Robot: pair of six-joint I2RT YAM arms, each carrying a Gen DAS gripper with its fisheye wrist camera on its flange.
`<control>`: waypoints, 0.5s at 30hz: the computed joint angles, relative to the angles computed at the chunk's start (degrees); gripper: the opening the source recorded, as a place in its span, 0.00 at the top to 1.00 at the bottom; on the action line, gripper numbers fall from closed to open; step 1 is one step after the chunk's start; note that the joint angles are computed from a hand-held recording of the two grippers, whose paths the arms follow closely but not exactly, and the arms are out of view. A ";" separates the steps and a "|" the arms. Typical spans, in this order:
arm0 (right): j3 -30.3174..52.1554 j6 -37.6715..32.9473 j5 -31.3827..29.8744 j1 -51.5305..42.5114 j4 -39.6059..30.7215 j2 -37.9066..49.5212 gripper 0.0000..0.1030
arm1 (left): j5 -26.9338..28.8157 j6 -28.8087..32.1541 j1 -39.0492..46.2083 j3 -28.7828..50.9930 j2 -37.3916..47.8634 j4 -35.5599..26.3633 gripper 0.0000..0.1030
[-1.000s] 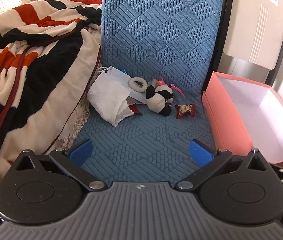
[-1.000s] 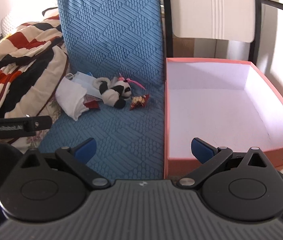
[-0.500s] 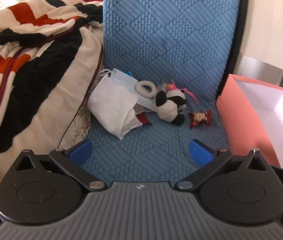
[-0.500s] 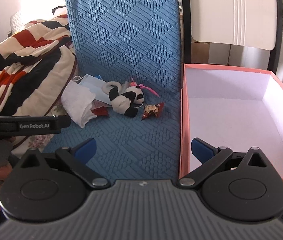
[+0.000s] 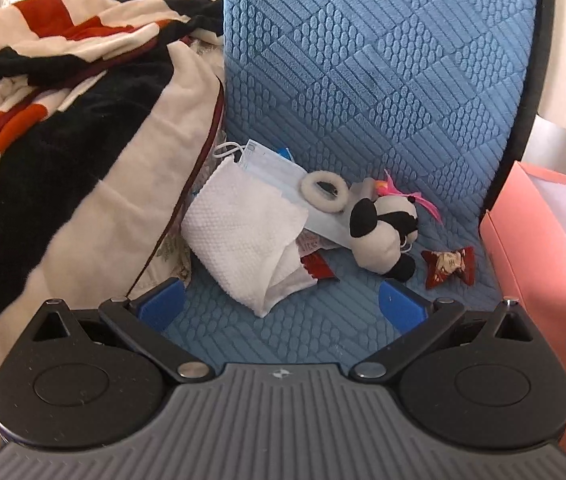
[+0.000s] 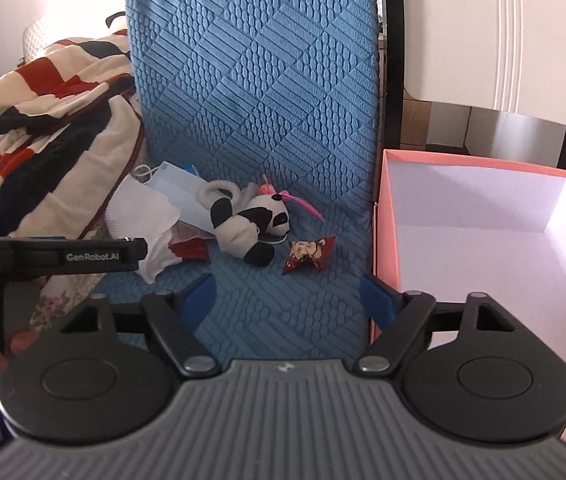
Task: Organize soft objects
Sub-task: 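Reach the left tool to the white wipe while the right tool reaches the candy wrapper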
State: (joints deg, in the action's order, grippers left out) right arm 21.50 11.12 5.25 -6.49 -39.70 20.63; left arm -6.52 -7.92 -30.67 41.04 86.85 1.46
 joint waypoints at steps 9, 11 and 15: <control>-2.07 -1.46 0.13 0.60 7.29 4.33 0.35 | 1.54 -1.93 1.99 4.04 7.03 -0.23 0.00; -2.56 -1.61 -0.67 0.27 9.68 5.61 0.35 | 1.97 -2.23 2.25 4.69 8.10 0.06 0.00; -4.35 -2.74 3.49 4.19 15.13 8.08 0.36 | 3.23 -2.77 2.64 5.90 10.62 1.35 0.00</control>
State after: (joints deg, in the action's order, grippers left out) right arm 17.15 8.38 8.75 -2.30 -24.58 28.71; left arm -3.28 -10.69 -28.04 46.93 97.47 2.81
